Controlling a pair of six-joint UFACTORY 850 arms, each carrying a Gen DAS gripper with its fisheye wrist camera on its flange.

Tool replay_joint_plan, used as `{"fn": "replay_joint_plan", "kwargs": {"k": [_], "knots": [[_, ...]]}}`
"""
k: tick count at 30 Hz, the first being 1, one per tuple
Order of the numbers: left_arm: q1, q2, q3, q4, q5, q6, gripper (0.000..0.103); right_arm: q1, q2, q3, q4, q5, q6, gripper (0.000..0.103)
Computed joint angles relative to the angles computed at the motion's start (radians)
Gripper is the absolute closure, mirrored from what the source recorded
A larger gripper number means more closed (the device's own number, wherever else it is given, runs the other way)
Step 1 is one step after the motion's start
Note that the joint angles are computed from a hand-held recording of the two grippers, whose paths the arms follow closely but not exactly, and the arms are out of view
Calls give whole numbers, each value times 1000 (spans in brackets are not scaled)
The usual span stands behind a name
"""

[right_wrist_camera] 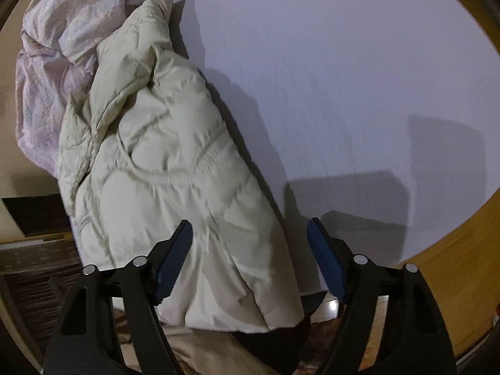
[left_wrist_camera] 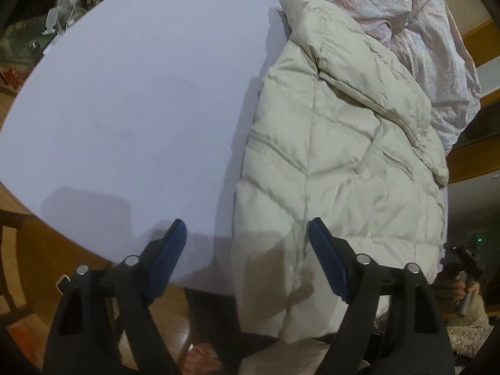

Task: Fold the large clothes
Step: 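Lower both tools to the jacket hem beside each other, then close the left tool on the hem while the right tool grasps the hem too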

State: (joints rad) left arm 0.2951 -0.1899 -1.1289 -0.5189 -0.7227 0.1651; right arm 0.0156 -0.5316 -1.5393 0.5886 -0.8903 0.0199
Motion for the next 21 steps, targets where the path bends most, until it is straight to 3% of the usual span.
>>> {"fn": "replay_joint_plan", "kwargs": {"k": [4,10,21], "knots": [[11,25,49,-106,-8,66,33,-28,19,56,120,-13,-81,37],[18,62,121,-240,-7,150,34,-51,35,127,291,-54,-214,38],[-7,59,130,-324,-25,196,36,-39,9,118,362,-157,-332,38]]}}
